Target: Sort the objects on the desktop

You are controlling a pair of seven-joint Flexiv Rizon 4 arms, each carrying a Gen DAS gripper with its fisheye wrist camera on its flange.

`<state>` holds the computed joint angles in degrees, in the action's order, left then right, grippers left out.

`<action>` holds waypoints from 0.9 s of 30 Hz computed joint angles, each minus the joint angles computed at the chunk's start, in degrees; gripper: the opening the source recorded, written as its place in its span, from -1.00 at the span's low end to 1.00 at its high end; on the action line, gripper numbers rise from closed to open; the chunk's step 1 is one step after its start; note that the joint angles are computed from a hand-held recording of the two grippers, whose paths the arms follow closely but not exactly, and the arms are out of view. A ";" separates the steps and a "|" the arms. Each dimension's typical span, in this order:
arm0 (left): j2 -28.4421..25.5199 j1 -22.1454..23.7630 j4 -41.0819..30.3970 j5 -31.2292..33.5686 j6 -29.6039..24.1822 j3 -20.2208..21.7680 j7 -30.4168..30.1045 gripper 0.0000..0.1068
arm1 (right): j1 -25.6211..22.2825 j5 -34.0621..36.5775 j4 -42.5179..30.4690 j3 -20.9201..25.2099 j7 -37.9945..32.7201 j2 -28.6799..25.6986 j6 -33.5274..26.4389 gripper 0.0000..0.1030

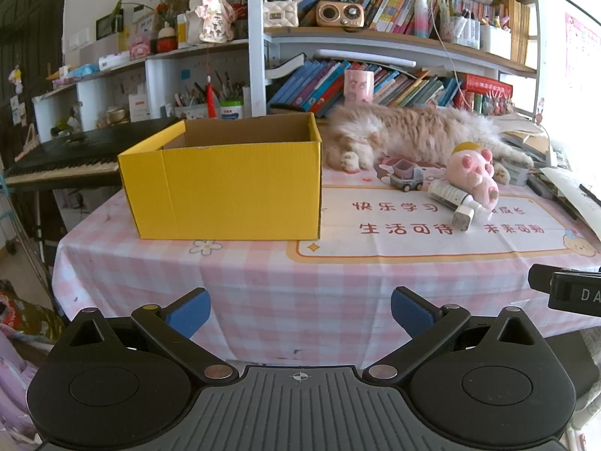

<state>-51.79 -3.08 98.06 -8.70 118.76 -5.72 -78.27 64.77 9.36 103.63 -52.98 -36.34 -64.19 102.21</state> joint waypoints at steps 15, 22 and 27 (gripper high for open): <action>-0.40 -0.09 -0.28 -0.09 -0.09 0.03 -0.21 0.93 | -0.32 -0.27 -0.08 0.26 -0.24 0.22 -0.10 1.00; -0.41 -0.10 -0.30 -0.14 -0.20 0.04 -0.24 0.93 | -0.54 -0.56 -0.41 0.50 -0.11 0.05 -0.26 1.00; -0.32 -0.09 -0.26 -0.14 -0.34 0.04 -0.26 0.93 | -0.50 -0.61 -0.28 0.48 -0.18 0.19 -0.25 1.00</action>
<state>-52.11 -3.17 97.80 -8.85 118.42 -5.68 -78.53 64.27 8.75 103.35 -52.50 -36.52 -64.00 101.96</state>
